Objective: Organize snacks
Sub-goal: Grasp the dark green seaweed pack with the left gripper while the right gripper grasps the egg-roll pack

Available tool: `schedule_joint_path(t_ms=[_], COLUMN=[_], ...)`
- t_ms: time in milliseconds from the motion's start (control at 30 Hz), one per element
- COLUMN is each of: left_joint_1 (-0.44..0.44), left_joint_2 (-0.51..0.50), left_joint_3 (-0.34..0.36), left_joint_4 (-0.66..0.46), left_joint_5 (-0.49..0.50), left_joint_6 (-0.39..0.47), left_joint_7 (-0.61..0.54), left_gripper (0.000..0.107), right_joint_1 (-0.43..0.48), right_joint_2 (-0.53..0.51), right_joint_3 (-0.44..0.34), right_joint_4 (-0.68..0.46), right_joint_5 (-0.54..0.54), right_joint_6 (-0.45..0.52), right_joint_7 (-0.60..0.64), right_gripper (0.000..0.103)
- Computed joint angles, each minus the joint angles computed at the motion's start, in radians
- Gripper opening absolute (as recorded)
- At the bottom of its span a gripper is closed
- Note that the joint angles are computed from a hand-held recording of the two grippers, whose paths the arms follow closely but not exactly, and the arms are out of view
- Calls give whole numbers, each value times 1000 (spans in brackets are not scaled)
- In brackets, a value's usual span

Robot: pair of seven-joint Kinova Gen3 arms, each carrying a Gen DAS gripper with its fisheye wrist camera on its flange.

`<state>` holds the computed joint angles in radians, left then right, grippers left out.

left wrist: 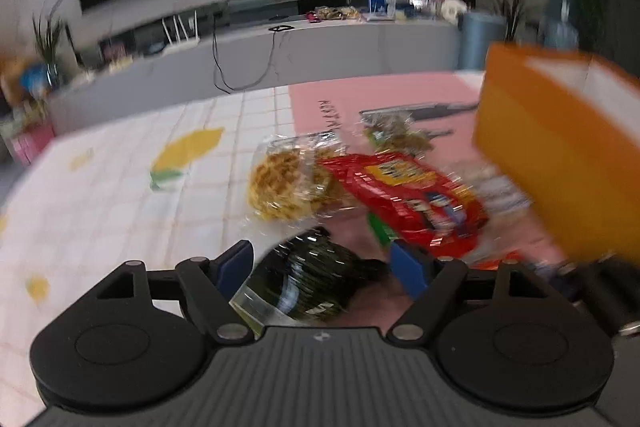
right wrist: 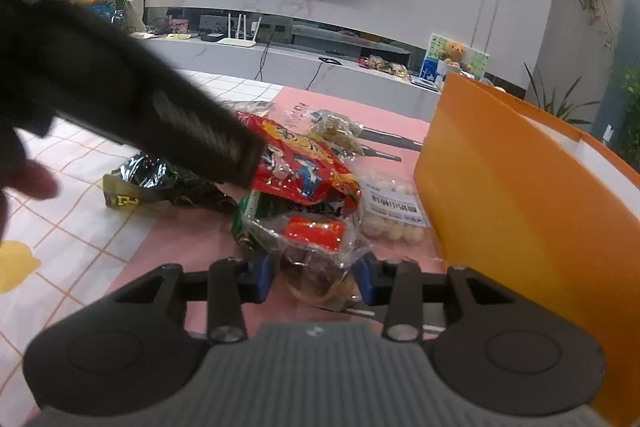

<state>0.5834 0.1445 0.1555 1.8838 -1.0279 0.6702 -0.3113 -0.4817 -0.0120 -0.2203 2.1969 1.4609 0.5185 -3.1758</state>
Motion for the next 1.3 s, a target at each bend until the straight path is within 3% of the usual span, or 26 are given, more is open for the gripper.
schedule_joint_path(t_ms=[100,233,300,433,533,633,733,833,867,967,1133,1300], left_joint_1=[-4,-174,-208,-108,-96,-101,-72,-108,-118,-160,-136,-184], left_joint_2=[31,17,7,6,2,-2,4,-9,-19,-65,-67,-112], left_joint_3=[-26,48,55,-79,-123,-124,-136,-109,-108,-98,-94,-86], left_joint_4=[-24,-1,18,19,27,16,-6,-24,-23,17,2,41], left_joint_5=[28,191,249,344,446,523,521,626,664,754,675,762], left_joint_6=[6,-136,-191,-227,-268,-260,-215,-173,-170,-218,-139,-179], left_joint_7=[-42,-172,-254,-316,-397,-468,-453,-516,-528,-543,-460,-489], left_gripper=[94,96,102,103,93,80,76,74,62,62,62,62], right_joint_1=[5,18,20,14,9,7,4,0,0,-3,-19,-34], right_joint_2=[2,1,3,3,3,3,9,10,10,8,9,10], right_joint_3=[5,14,14,6,3,3,1,1,2,0,-12,-18], right_joint_4=[-3,-6,-9,-8,-9,-9,-9,-9,-8,-5,3,4], right_joint_5=[4,-2,-7,-10,-14,-15,-4,-2,0,7,25,27], right_joint_6=[-13,-41,-44,-27,-18,-16,-7,0,-1,3,31,55], right_joint_7=[14,32,41,50,54,54,51,52,49,41,32,37], right_gripper=[39,40,40,41,41,41,41,41,41,41,41,41])
